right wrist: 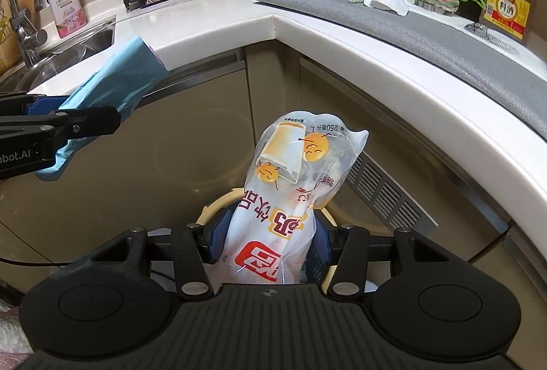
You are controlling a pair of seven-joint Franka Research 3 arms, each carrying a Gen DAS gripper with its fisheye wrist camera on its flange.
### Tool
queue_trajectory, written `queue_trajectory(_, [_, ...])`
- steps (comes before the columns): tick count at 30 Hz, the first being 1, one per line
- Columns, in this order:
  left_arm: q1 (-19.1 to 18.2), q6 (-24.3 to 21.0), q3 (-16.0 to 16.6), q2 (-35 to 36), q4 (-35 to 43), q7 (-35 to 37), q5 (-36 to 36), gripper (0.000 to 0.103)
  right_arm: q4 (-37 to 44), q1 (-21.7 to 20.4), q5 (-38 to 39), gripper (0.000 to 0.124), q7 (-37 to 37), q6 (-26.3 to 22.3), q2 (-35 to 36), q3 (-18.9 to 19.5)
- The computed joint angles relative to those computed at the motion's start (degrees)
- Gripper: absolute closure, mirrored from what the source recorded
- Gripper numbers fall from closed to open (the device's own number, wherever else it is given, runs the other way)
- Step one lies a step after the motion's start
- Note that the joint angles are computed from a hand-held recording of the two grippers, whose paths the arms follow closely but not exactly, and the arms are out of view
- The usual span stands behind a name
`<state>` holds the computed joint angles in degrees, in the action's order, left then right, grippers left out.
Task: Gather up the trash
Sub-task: 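Carry the blue glove and snack wrapper with both grippers toward the blue bin, then lower both grippers into the bin and open them, dropping glove and wrapper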
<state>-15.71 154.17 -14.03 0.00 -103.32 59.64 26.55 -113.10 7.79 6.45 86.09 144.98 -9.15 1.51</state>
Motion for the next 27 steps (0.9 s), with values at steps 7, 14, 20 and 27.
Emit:
queue_trajectory(7, [-0.36, -2.35, 0.03, 2.20, 2.32, 1.21, -1.36, 0.062, 0.77, 0.00, -0.44, 0.070, -0.08, -0.13, 1.33, -0.11])
queue_trajectory(14, [-0.95, -4.57, 0.20, 4.83, 5.20, 2.57, -2.69, 0.062, 2.11, 0.10, -0.26, 0.070, -0.54, -1.52, 2.88, -0.37])
queue_trajectory(20, [-1.43, -6.43, 0.53, 6.99, 7.29, 2.56, -2.89, 0.062, 3.53, 0.22, 0.07, 0.070, -1.01, -2.84, 4.60, -0.61])
queue_trajectory(27, [-1.89, -10.02, 0.90, 10.38, 10.69, 3.09, -3.58, 0.062, 5.17, 0.33, 1.11, 0.070, -1.38, -4.58, 6.80, -0.96])
